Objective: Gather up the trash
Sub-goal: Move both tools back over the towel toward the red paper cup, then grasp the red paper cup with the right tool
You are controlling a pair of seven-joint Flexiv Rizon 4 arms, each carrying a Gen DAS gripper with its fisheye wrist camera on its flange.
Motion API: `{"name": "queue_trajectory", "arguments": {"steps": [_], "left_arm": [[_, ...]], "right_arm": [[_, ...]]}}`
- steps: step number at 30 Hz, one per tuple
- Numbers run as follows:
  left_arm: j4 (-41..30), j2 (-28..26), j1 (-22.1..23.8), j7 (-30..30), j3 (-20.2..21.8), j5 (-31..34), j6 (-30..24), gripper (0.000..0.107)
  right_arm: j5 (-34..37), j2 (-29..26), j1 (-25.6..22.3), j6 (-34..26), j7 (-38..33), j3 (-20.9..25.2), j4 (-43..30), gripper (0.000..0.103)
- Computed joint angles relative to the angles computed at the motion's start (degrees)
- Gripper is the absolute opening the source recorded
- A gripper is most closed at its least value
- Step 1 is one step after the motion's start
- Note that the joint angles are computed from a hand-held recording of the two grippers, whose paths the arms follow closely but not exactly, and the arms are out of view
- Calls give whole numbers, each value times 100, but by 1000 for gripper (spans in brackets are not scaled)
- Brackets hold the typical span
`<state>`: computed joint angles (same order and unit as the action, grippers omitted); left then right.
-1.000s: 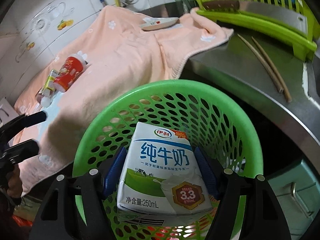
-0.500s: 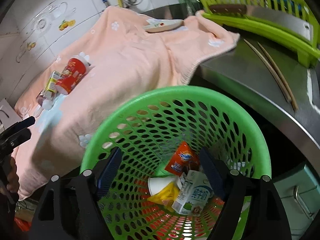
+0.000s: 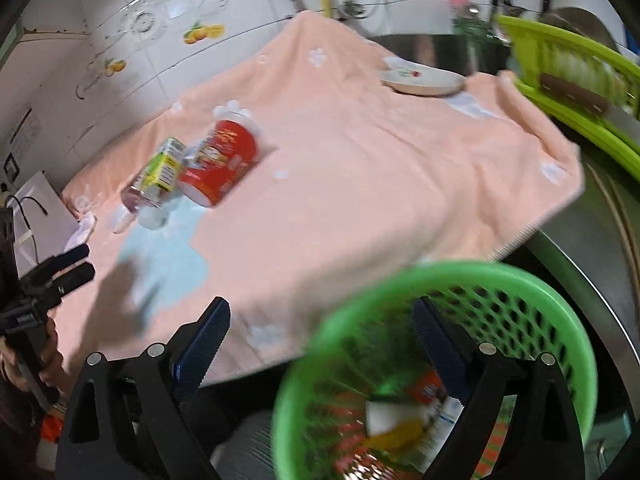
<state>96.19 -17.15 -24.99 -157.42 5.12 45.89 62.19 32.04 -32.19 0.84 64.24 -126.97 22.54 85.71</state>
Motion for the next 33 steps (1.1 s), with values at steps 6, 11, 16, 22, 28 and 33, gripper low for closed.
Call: {"name": "queue_trajectory", "arguments": {"steps": [6, 11, 16, 22, 28, 33], "left_arm": [[350, 339, 272, 80, 44, -84, -84, 98], [663, 543, 709, 201, 6, -441, 44, 98], [1010, 692, 1124, 360, 62, -863, 383, 98], [1125, 839, 1343, 369, 92, -778, 393, 98], [1138, 918, 1521, 440, 62, -695, 217, 98], [1186, 914, 1696, 517, 60, -842, 311, 98]], "right_arm": [[-266, -265, 452, -485, 439, -22, -684, 90], [-488, -571, 818, -872, 769, -70, -1325, 91], [-700, -993, 1164, -1260, 1225, -148, -2092, 91], [-899, -1565, 1516, -1728, 1841, -277, -3067, 91], [-977, -2154, 1732, -2182, 2396, -344, -4068, 91], [-1055, -2641, 1910, -2639, 2776, -449, -4923, 90]]}}
